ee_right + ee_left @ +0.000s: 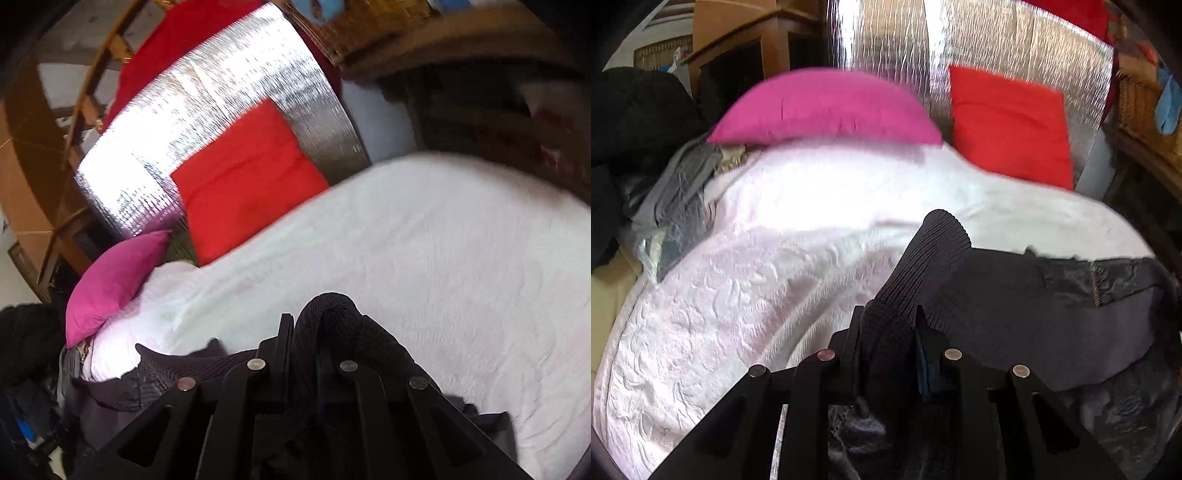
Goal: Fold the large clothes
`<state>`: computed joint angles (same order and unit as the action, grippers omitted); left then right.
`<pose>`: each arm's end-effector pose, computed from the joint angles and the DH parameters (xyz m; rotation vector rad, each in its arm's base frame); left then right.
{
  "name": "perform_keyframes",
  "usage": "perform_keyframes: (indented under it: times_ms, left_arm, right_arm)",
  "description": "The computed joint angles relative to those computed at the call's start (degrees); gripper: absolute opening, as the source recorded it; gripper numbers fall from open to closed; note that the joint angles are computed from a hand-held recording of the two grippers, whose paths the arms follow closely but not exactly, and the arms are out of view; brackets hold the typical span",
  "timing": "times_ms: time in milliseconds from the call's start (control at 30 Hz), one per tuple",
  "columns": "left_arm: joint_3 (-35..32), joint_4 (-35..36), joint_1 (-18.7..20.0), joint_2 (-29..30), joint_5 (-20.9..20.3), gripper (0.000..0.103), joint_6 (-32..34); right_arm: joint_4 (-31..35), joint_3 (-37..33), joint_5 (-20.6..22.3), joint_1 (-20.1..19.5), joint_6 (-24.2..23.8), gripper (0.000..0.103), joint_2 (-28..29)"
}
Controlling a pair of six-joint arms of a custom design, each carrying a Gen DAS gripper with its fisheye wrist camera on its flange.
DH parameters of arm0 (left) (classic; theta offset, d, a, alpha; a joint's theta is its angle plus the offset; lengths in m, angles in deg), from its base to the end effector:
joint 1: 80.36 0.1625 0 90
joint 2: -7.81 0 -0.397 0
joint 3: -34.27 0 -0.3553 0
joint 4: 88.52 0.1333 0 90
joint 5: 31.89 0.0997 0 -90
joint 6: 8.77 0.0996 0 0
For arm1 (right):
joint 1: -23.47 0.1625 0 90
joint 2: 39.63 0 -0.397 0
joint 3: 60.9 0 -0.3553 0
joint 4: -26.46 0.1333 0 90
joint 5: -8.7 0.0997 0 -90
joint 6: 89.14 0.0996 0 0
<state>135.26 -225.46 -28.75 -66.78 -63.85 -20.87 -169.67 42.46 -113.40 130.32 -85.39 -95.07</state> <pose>-0.1619 -0.5551 0.3729 0.2866 2.2052 -0.8861 0.2472 -0.5390 0.2660 -0.1084 -2.4351 1.4421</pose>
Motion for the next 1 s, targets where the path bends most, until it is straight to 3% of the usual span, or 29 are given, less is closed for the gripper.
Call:
perform_keyframes:
  times_ms: [133, 233, 300, 333, 367, 400, 500, 633, 733, 900, 1000]
  left_arm:
    - [-0.76, 7.61, 1.38, 0.56, 1.1, 0.033, -5.42]
    - [-1.24, 14.6, 0.98, 0.69, 4.69, 0.058, -10.06]
    - [-0.93, 18.1, 0.01, -0.28, 6.75, 0.076, -12.74]
    - [-0.8, 19.26, -0.3, -0.82, 7.12, 0.078, -13.59]
    - [-0.43, 20.81, -0.85, -1.83, 7.48, 0.08, -14.98]
    - [-0.38, 21.75, -1.05, -2.44, 7.6, 0.08, -15.85]
    - [0.53, 25.83, -2.48, -5.76, 7.31, 0.08, -20.65]
    - [2.49, 27.78, -5.51, -10.26, 6.4, 0.081, -23.65]
    - [3.46, 33.62, -7.99, -13.07, 7.47, 0.086, -28.6]
    - [3.96, 44.6, -9.24, -16.62, 5.07, 0.087, -38.34]
    - [5.14, 50.04, -9.2, -19.31, 2.04, 0.087, -44.4]
  right_arm:
    - [4.87, 0.78, 5.16, -2.79, 5.6, 0.01, -1.71]
    - [9.36, 2.0, 10.45, -4.58, 10.13, 0.02, -4.01]
    - [9.09, 3.27, 14.3, -5.59, 12.06, 0.04, -5.28]
    - [8.64, 4.27, 16.65, -6.04, 12.78, 0.052, -6.34]
    - [8.02, 5.09, 18.36, -6.31, 13.09, 0.073, -7.17]
    - [6.61, 6.05, 19.31, -6.13, 13.01, 0.077, -8.07]
    - [5.28, 7.08, 12.73, -3.32, 12.08, 0.078, -9.98]
    - [6.95, 9.88, 8.0, -0.97, 13.61, 0.078, -14.54]
    - [7.79, 12.0, 3.34, 0.98, 14.36, 0.078, -16.99]
    - [10.31, 20.17, -1.97, 2.8, 16.41, 0.078, -23.33]
    - [12.82, 24.12, -0.61, 1.89, 18.04, 0.078, -27.0]
